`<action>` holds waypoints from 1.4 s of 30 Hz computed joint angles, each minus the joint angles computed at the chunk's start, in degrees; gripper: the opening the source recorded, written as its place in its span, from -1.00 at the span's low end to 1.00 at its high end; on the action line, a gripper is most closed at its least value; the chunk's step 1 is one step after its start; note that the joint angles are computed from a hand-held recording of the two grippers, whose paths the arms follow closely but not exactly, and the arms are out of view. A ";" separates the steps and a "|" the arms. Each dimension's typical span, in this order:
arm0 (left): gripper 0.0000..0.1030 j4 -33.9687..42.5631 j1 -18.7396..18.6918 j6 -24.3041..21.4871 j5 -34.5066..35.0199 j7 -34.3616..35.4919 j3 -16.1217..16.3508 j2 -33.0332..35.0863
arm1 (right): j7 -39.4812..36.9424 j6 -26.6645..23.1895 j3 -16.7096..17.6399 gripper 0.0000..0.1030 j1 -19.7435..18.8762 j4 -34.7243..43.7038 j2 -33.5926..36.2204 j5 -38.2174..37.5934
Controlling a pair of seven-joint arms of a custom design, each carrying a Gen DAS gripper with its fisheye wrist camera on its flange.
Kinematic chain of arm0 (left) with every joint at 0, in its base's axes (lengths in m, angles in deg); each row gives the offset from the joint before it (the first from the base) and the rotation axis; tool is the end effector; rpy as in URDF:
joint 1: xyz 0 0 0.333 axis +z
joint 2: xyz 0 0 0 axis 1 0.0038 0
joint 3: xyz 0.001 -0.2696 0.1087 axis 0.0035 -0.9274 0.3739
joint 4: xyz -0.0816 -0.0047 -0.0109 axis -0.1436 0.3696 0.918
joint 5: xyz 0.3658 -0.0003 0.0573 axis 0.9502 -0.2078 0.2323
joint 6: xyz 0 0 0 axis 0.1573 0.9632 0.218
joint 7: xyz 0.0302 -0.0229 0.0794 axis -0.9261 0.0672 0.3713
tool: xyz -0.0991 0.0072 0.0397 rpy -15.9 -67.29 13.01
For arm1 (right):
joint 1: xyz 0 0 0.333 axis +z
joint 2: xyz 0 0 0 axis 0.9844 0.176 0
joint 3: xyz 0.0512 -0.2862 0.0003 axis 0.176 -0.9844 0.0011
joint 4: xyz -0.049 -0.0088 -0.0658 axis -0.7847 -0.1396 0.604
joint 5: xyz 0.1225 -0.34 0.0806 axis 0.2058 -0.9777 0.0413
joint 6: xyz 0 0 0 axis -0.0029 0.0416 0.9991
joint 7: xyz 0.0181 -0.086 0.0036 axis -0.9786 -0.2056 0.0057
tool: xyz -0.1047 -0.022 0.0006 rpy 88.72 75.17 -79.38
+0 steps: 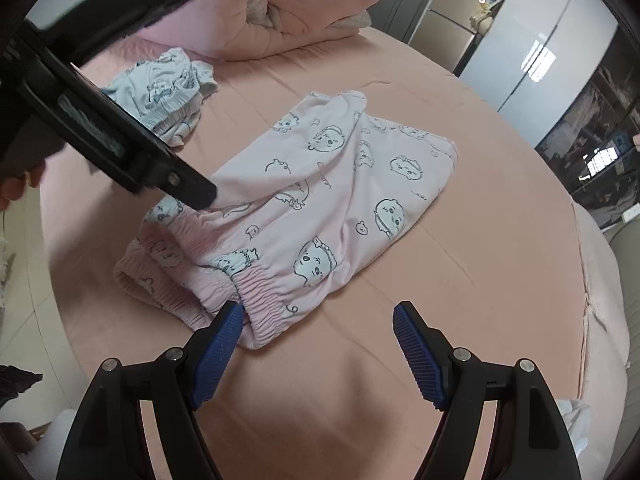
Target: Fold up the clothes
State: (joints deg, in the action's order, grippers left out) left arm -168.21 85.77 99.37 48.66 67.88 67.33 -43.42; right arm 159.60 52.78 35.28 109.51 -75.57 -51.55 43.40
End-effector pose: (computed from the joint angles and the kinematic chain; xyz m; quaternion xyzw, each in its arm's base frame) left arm 0.6364 -0.1933 0.3884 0.6398 -0.7462 0.1838 0.0101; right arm 0.6535 0.3530 0.4122 -0.8781 0.3860 -0.2191 0.1787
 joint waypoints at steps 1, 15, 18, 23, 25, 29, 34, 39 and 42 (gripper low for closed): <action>0.73 0.64 -0.65 -0.29 1.33 -0.66 0.48 0.64 | 0.26 0.42 0.02 0.51 -0.02 -0.79 -0.48 0.14; 0.72 -5.37 2.45 1.76 -3.24 0.24 -0.47 -1.22 | 3.42 2.22 -2.07 0.51 1.94 -1.65 0.80 -4.22; 0.72 -7.23 3.47 2.04 -6.36 2.20 -1.24 -2.33 | 5.02 3.13 -3.47 0.51 3.12 -1.57 1.28 -6.57; 0.71 -8.90 3.15 1.77 -7.91 7.34 -1.61 -3.18 | 4.87 2.35 -2.32 0.51 2.20 0.16 2.46 -5.38; 0.71 -10.39 2.87 3.02 -8.14 8.59 -1.52 -4.13 | 4.53 2.19 -2.00 0.50 1.97 0.56 2.76 -4.80; 0.71 -13.01 3.17 4.90 -10.95 8.53 -1.31 -5.53 | 3.86 2.41 -1.86 0.50 1.73 1.16 3.25 -4.16; 0.73 -16.66 3.30 7.55 -12.94 10.90 -1.25 -7.72 | 3.90 2.44 -1.18 0.49 1.00 1.43 3.38 -2.00; 0.73 -21.41 3.74 12.35 -17.39 14.68 -1.70 -10.89 | 3.23 3.40 -1.22 -0.22 1.01 0.79 3.51 -1.40; 0.73 -23.72 7.47 12.39 -28.19 24.13 -1.91 -13.12 | 2.00 3.18 -0.49 -0.65 0.70 0.44 3.43 -0.50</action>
